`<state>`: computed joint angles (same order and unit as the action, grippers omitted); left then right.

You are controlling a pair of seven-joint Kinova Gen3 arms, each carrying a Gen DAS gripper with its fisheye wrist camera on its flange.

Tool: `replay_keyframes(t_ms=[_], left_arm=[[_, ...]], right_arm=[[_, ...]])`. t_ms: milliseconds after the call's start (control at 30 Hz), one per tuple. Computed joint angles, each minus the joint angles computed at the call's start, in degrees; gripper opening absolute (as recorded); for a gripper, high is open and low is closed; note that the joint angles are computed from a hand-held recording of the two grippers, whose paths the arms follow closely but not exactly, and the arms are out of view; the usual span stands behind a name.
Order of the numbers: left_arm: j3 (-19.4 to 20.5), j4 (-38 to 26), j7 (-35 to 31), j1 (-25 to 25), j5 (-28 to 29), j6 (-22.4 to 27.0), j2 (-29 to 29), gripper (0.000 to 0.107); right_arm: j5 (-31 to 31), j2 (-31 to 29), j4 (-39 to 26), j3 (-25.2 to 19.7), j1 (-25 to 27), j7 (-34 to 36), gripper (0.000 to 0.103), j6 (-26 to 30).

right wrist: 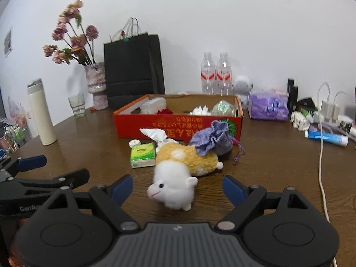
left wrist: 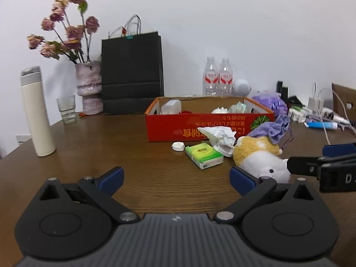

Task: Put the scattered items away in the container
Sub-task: 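Withdraw both tools from the box toward the remaining items, then grasp the purple pouch with the right tool while the left tool grasps a tissue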

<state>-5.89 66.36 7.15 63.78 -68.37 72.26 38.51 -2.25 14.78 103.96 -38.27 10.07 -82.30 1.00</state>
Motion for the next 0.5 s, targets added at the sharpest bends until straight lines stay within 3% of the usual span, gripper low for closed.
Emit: replay_keyframes(t_ms=[167, 267, 367, 500], left_arm=[[0.36, 3.09, 2.88, 3.00, -2.55, 1.35, -0.19, 0.103], [1.77, 4.54, 3.20, 2.89, -1.76, 1.00, -0.68, 0.103], [2.99, 3.21, 1.17, 1.63, 0.83, 1.12, -0.40, 0.103], [1.85, 1.92, 1.00, 1.32, 1.78, 0.95, 0.17, 0.103]], right_arm=[[4.50, -2.70, 7.11, -5.07, 4.70, -2.71, 0.088, -7.92], [5.83, -4.17, 8.93, -2.65, 2.76, -4.00, 0.088, -8.70], [8.69, -4.21, 10.70, -3.80, 4.36, -7.57, 0.088, -9.93], [10.65, -2.83, 11.55, -2.70, 4.02, -11.81, 0.088, -11.35]])
